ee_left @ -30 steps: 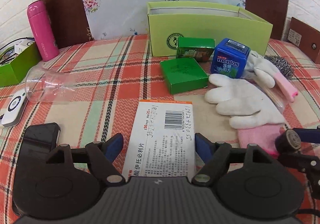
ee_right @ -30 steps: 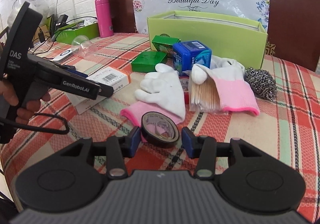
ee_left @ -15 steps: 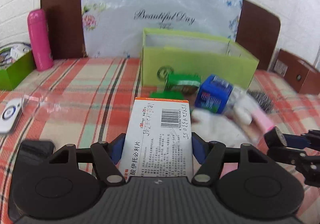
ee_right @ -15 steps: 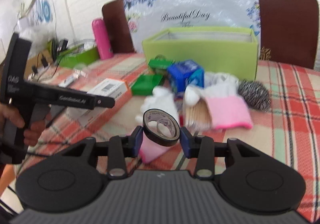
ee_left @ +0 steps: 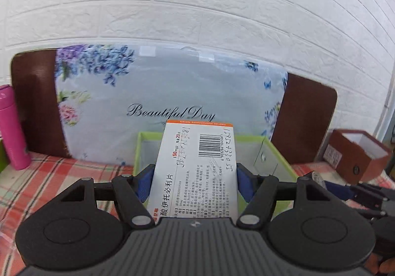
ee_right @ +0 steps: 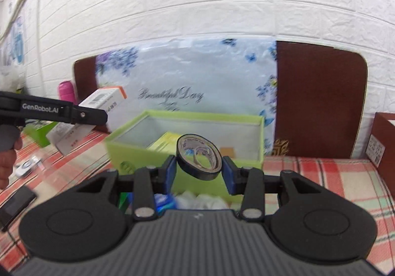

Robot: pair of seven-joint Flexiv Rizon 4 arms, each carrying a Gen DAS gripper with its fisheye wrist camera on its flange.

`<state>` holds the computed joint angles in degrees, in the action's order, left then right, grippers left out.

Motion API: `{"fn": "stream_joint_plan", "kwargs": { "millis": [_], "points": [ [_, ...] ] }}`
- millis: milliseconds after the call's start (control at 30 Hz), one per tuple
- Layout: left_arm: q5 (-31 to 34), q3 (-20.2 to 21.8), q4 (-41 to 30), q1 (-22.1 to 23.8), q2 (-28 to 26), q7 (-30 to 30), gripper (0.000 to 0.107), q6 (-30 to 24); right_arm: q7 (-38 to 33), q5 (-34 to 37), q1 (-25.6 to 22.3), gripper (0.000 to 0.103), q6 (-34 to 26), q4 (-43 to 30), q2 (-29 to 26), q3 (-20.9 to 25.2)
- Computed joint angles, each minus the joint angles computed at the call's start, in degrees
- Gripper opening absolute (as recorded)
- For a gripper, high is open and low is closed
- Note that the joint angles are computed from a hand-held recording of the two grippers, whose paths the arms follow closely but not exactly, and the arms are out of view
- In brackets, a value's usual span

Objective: Organize objects
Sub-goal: 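Carry the tape roll and white box over the lime-green box, then open both tools to drop the items inside and withdraw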

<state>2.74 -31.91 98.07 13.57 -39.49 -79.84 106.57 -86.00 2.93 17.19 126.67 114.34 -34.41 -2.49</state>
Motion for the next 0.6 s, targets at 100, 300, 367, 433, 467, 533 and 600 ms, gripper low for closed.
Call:
{"fn": "stream_joint_plan", "kwargs": {
  "millis": [100,300,367,433,467,533,600],
  "points": [
    [-3.0,2.4,-7.5,-4.5,-3.6,1.1,0.07,-3.7,-0.3,1.1,1.1,0.039,-2.7,-5.8,-2.9,-2.9],
    [-9.7,5.1,-19.9,-10.9,-10.9,5.8,0.07,-12.7,-2.4,2.4,4.7,0.039,-8.5,-16.4,-9.5,-9.8],
    [-11.6,7.1,-22.9,-13.0,-12.4,7.1,0.07,-14.8,-3.1,2.0,5.4,0.039,-10.1,-18.7,-11.4,-11.5],
    [-13.1,8.1,-24.9,-14.2,-13.8,8.3,0.07,-15.7,-3.7,0.9,5.4,0.039,-11.4,-20.3,-12.9,-12.0],
    [-13.8,8.1,-25.5,-14.5,-14.3,9.1,0.07,-15.8,-3.7,0.6,5.7,0.039,-12.2,-21.1,-13.6,-12.5],
    [-15.1,8.7,-26.5,-15.1,-15.0,10.5,0.074,-16.3,-3.5,-0.9,5.1,0.04,-14.1,-22.6,-14.6,-12.3],
    [-16.6,11.7,-26.4,-16.7,-14.4,10.6,0.081,-17.0,-3.5,-2.6,4.5,0.06,-15.1,-23.2,-15.4,-12.1]
  ]
}}
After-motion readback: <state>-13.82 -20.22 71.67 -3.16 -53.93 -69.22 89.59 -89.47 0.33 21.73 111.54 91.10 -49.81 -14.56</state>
